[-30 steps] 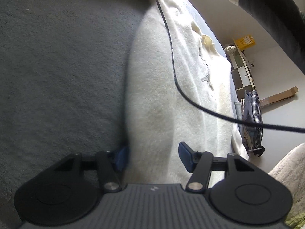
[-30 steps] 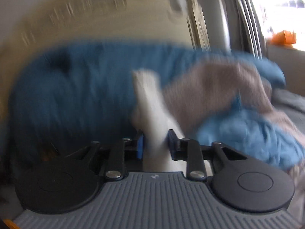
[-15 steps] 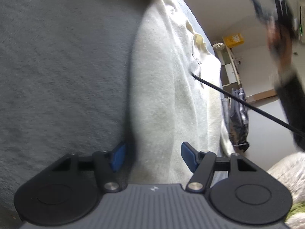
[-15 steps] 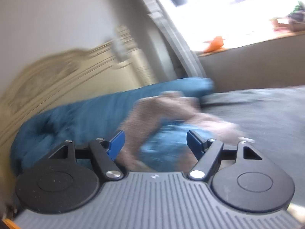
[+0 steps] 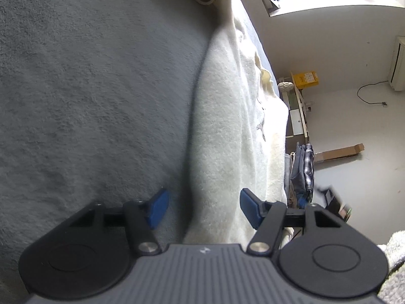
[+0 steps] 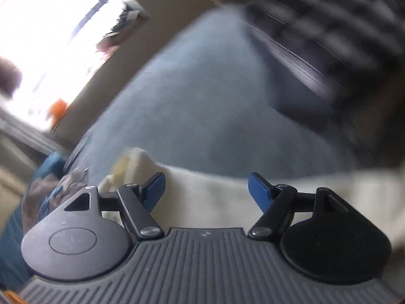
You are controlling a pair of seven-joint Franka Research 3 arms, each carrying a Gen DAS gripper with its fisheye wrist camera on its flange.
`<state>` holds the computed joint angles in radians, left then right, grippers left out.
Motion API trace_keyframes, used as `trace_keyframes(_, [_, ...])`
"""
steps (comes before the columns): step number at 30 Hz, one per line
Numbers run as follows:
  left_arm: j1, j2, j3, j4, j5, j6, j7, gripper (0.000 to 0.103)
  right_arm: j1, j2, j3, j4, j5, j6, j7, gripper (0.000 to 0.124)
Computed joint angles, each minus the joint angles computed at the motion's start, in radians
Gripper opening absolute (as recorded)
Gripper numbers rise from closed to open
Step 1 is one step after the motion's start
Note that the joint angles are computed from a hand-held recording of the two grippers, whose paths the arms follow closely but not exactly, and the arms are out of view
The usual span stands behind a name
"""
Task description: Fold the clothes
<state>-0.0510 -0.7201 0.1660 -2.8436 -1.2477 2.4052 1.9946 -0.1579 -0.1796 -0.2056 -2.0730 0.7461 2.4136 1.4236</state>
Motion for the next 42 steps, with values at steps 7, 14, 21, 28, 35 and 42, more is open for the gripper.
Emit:
trace_keyframes(7, [0.006,-0.026,-0.005,-0.016,0.013,0.017,-0.028,0.063,-0.063,-0.093,-0.017,-0.262,0.002,0.058,0.199,0.072])
trace_keyframes(14, [-0.017,-0.050,-0.015,-0.026,0.037,0.060,-0.065,0.063,-0.036,-0.047,-0.002,-0.263,0.010,0.230,0.184,0.068])
trace_keyframes(21, [-0.046,-0.049,-0.008,-0.025,0.068,0.092,-0.100,0.063,-0.026,0.050,0.019,-0.204,-0.088,0.367,0.160,0.012])
trace_keyframes(28, [-0.090,-0.031,-0.016,-0.014,0.084,0.148,-0.142,0.063,0.237,-0.009,-0.002,-0.062,0.001,0.492,-0.602,0.010])
trace_keyframes(35, [-0.119,-0.035,-0.019,-0.012,0.124,0.185,-0.187,0.063,0.229,0.195,0.028,0.352,0.150,0.525,-0.911,0.010])
trace_keyframes(42, [-0.153,-0.037,0.006,-0.012,0.163,0.200,-0.215,0.063,0.131,0.325,-0.048,0.464,-0.210,0.534,-0.442,0.010])
